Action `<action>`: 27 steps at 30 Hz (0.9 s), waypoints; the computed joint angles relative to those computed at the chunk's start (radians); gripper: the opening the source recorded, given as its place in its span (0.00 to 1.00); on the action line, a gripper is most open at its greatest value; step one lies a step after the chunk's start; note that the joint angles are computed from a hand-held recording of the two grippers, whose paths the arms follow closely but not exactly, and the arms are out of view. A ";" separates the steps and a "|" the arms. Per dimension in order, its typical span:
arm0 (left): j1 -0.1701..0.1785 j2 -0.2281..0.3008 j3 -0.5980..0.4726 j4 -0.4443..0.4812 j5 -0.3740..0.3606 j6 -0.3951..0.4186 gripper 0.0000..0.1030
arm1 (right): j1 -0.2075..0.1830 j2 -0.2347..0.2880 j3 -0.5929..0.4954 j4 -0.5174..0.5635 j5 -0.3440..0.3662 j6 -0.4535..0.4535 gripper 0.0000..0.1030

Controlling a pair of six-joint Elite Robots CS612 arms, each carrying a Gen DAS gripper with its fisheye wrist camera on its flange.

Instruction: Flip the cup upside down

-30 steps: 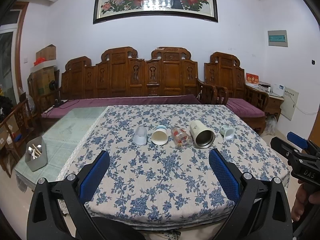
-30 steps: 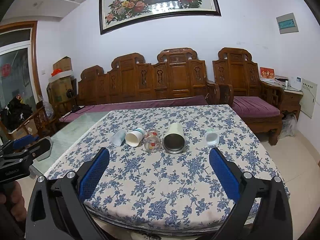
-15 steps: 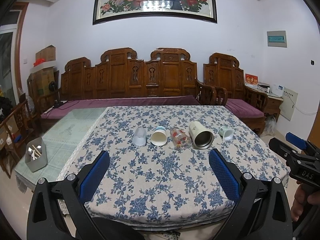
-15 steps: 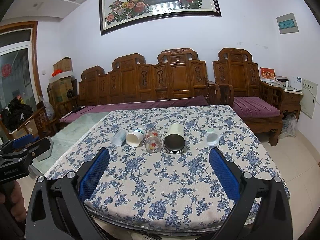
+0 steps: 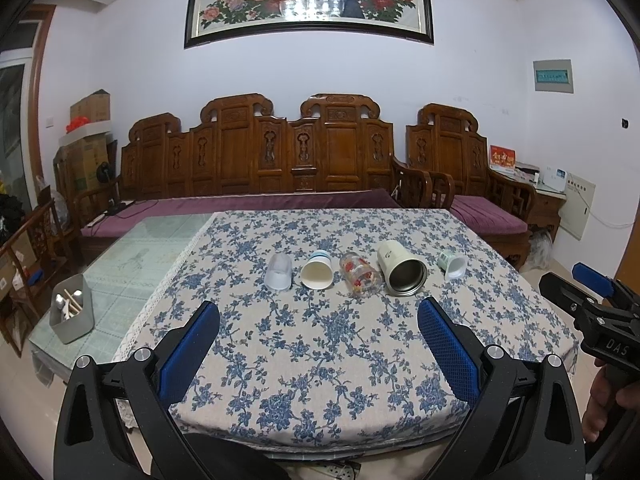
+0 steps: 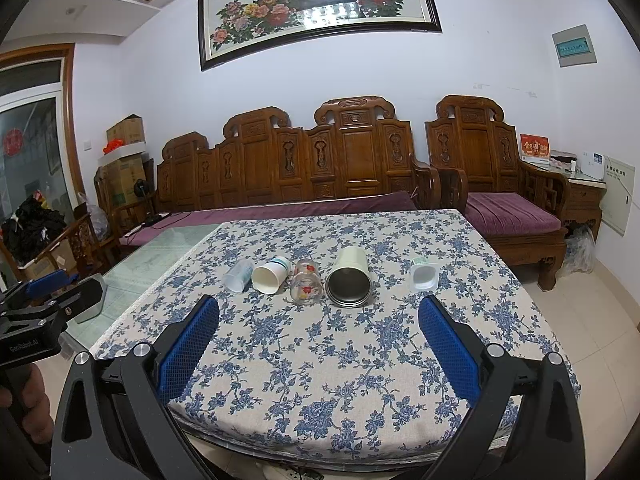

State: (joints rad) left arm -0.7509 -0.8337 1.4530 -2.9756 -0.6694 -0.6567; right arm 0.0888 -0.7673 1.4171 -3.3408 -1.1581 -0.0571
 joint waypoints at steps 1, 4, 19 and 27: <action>0.000 0.000 0.000 0.000 0.000 0.000 0.92 | 0.001 0.000 0.001 -0.001 -0.001 0.000 0.97; 0.000 0.000 0.000 0.000 0.000 0.000 0.92 | 0.000 0.001 -0.001 -0.001 0.000 0.000 0.97; 0.006 0.009 -0.002 0.009 -0.012 -0.006 0.92 | 0.003 -0.002 0.003 0.001 -0.001 -0.001 0.97; 0.027 0.017 -0.009 0.062 -0.069 -0.040 0.92 | -0.002 0.007 -0.010 0.026 -0.002 0.005 0.97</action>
State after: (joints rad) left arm -0.7239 -0.8167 1.4439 -2.9135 -0.7384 -0.6963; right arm 0.0870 -0.7607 1.4067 -3.3147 -1.1600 -0.0524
